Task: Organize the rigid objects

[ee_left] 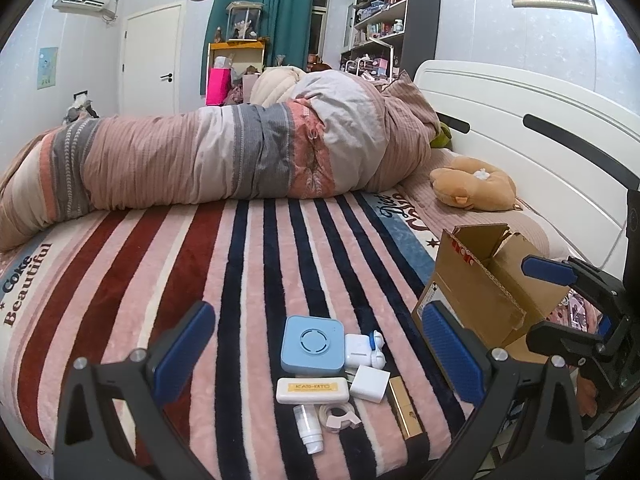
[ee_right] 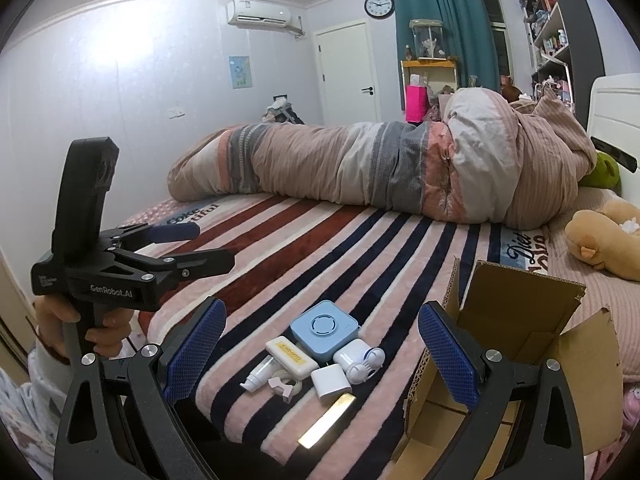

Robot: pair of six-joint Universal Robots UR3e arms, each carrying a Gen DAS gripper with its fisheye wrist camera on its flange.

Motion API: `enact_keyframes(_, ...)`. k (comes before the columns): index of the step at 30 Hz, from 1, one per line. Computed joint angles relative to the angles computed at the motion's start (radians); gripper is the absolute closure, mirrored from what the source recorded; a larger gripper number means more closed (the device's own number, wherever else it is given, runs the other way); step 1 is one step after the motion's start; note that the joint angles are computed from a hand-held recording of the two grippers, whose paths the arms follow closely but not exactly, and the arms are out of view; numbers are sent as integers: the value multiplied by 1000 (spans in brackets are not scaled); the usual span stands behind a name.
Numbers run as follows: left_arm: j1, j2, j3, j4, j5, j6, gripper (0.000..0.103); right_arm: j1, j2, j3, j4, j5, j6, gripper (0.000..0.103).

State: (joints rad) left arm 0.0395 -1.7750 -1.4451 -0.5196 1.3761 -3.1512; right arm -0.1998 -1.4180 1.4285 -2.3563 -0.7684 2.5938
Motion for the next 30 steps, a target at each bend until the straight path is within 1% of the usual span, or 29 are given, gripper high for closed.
enact_keyframes(4,19,18,-41,44,-39,5,0,14,-10,9,-12,-38,26,6)
enact_keyframes(9,63,53,-107,106,-112,47,0,35,-40,29,-48,-74,62,6)
enact_keyframes(10,74,58,-117,113,-127,53,0,48,-45,32,-62,-91,56,12)
enact_keyframes(11,92,67,-135,125,-150,63,0,67,-52,41,-87,-118,44,19)
enact_keyframes(12,104,71,-142,130,-168,69,0,95,-57,51,-116,-154,32,23)
enact_keyframes(14,141,82,-161,122,-222,97,0,145,-58,60,-140,-190,15,40)
enact_keyframes(15,151,84,-167,117,-226,108,0,162,-49,53,-132,-190,13,45)
enact_keyframes(17,152,79,-177,126,-182,128,0,193,-30,49,-122,-189,20,66)
enact_keyframes(19,143,67,-189,149,-122,156,1,229,0,49,-103,-205,28,71)
enact_keyframes(22,135,37,-226,200,-54,186,1,284,63,56,-81,-276,49,71)
enact_keyframes(24,134,7,-245,226,-16,196,1,302,109,64,-65,-327,87,71)
enact_keyframes(26,136,-35,-248,225,10,209,1,306,148,82,-63,-373,130,71)
enact_keyframes(28,140,-72,-234,193,7,218,1,322,199,100,-92,-471,180,71)
enact_keyframes(30,150,-107,-244,180,-20,221,1,334,233,113,-130,-538,202,71)
